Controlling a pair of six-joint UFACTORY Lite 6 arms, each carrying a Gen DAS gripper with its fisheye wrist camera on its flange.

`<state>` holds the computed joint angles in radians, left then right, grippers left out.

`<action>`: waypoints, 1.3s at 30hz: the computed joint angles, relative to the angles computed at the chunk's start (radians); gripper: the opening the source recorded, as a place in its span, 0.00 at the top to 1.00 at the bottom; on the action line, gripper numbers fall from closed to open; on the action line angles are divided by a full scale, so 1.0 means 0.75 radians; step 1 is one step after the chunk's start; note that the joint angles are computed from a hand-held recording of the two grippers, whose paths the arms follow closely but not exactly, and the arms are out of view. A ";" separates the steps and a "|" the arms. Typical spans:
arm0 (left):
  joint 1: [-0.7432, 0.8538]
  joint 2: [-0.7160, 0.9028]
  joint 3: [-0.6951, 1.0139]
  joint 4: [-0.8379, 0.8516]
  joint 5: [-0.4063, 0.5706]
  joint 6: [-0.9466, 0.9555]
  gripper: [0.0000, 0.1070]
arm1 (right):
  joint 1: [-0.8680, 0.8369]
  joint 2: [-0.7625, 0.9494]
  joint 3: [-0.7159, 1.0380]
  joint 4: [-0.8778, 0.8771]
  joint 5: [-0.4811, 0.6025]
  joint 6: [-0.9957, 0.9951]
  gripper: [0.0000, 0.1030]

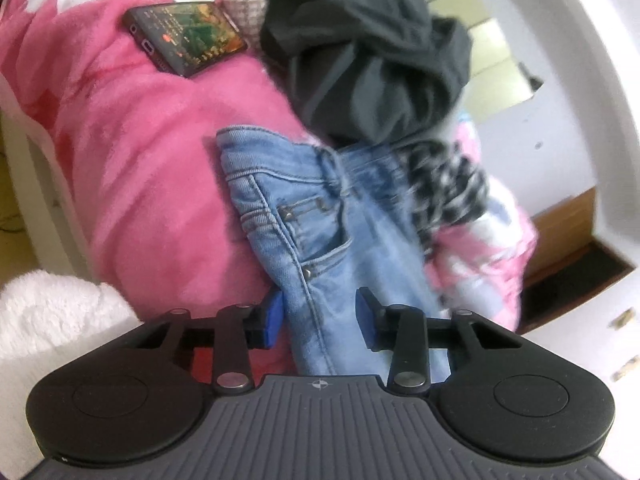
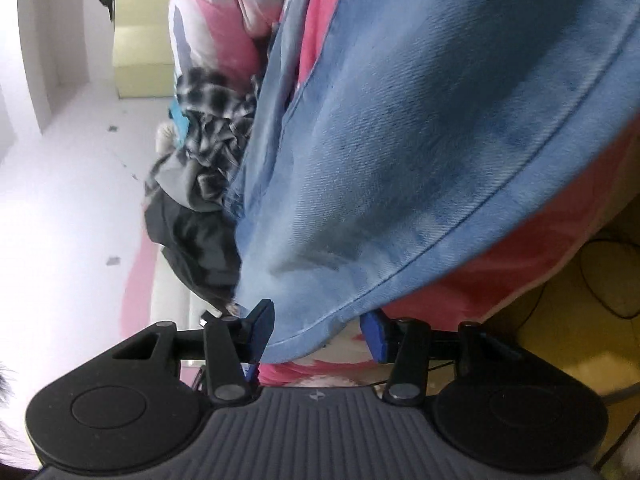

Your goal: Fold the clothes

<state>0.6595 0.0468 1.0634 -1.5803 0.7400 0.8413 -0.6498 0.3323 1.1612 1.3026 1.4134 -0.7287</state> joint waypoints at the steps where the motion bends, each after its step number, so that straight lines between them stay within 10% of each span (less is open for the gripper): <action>1: 0.004 0.001 -0.009 -0.019 0.010 0.004 0.65 | -0.005 0.001 -0.014 0.000 -0.002 0.000 0.51; 11: -0.028 0.033 -0.035 -0.120 0.007 0.025 0.65 | -0.001 0.062 -0.041 0.157 -0.016 -0.015 0.54; 15: -0.071 -0.012 -0.055 -0.161 -0.087 0.051 0.91 | 0.015 0.089 -0.032 0.146 -0.065 0.011 0.86; 19: -0.067 -0.094 -0.067 -0.162 -0.127 0.048 0.97 | 0.011 0.044 -0.011 0.186 -0.016 -0.025 0.95; 36: 0.058 -0.074 -0.067 0.008 -0.001 -0.036 0.95 | 0.091 0.072 0.132 -0.087 -0.082 0.095 0.95; 39: 0.070 -0.050 -0.072 -0.007 0.050 -0.051 0.79 | 0.061 0.029 0.106 -0.129 -0.069 0.066 0.87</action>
